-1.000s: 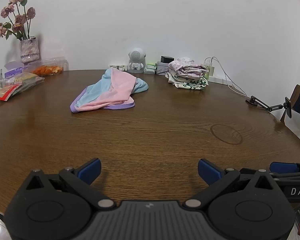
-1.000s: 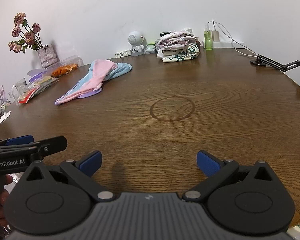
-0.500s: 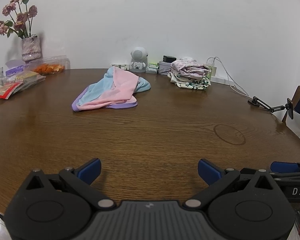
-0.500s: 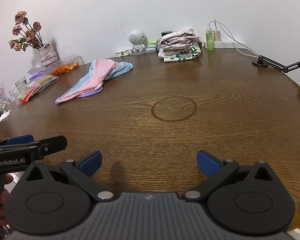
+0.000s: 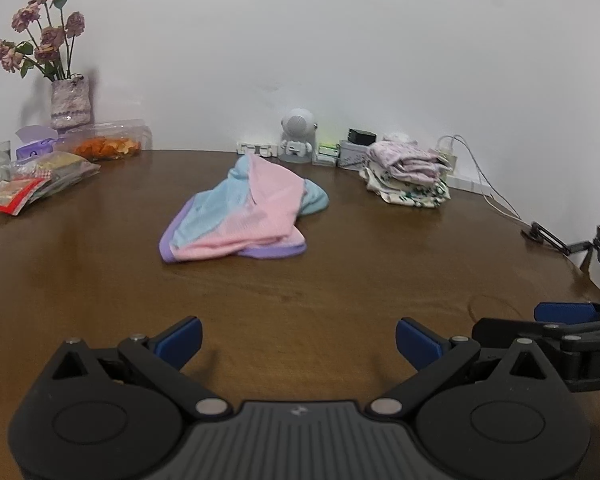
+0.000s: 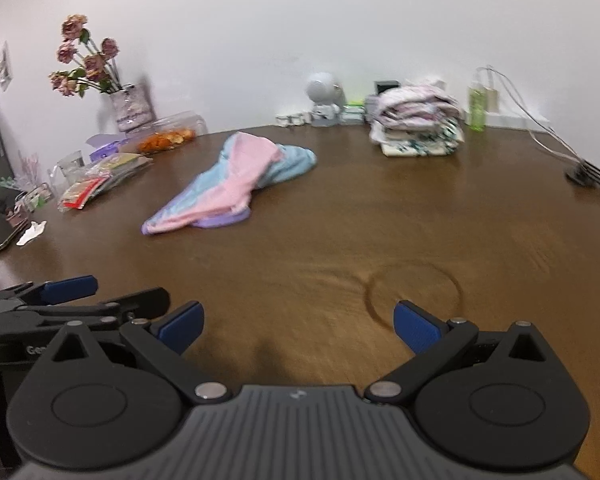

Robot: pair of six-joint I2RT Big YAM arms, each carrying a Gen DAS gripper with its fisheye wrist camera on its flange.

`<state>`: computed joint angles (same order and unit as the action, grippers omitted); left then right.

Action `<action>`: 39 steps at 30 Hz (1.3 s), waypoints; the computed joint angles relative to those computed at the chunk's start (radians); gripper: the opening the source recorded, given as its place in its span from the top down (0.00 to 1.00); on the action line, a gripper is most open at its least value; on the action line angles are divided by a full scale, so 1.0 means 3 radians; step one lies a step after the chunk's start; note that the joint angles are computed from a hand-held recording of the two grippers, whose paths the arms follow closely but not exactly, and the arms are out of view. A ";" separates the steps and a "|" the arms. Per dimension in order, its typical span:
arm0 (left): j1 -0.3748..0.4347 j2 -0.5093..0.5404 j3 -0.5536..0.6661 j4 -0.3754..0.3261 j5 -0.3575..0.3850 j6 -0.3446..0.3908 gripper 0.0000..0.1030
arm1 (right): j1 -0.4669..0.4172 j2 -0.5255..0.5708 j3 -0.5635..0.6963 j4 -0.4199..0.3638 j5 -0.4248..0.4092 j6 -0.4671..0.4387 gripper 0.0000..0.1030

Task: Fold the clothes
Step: 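Move both grippers toward the crumpled pink-and-blue garment, then grasp the garment edge with the left gripper while the right gripper grasps another edge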

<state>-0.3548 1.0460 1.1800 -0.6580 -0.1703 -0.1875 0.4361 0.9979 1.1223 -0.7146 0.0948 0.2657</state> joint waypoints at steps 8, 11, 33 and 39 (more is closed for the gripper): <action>0.0346 0.0413 0.0413 0.0138 0.0097 0.0164 0.00 | -0.0002 0.0569 0.0543 0.0059 -0.0127 -0.0288 0.00; 0.0486 0.0615 0.0621 0.0130 0.0137 0.0217 0.00 | -0.0024 0.0812 0.0801 0.0044 -0.0190 -0.0387 0.00; 0.0922 0.2254 0.2355 -0.0576 0.0499 0.0577 0.37 | -0.0302 0.3292 0.3772 -0.0955 -0.0591 -0.0731 0.25; 0.0975 0.2363 0.2620 -0.0753 0.0807 0.0793 0.99 | -0.0338 0.3481 0.4037 -0.0937 -0.0789 -0.0658 0.99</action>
<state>-0.0624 1.7548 1.9659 -0.8839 0.0717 0.0504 0.3348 2.0421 2.3335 -0.9958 -0.1419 0.0683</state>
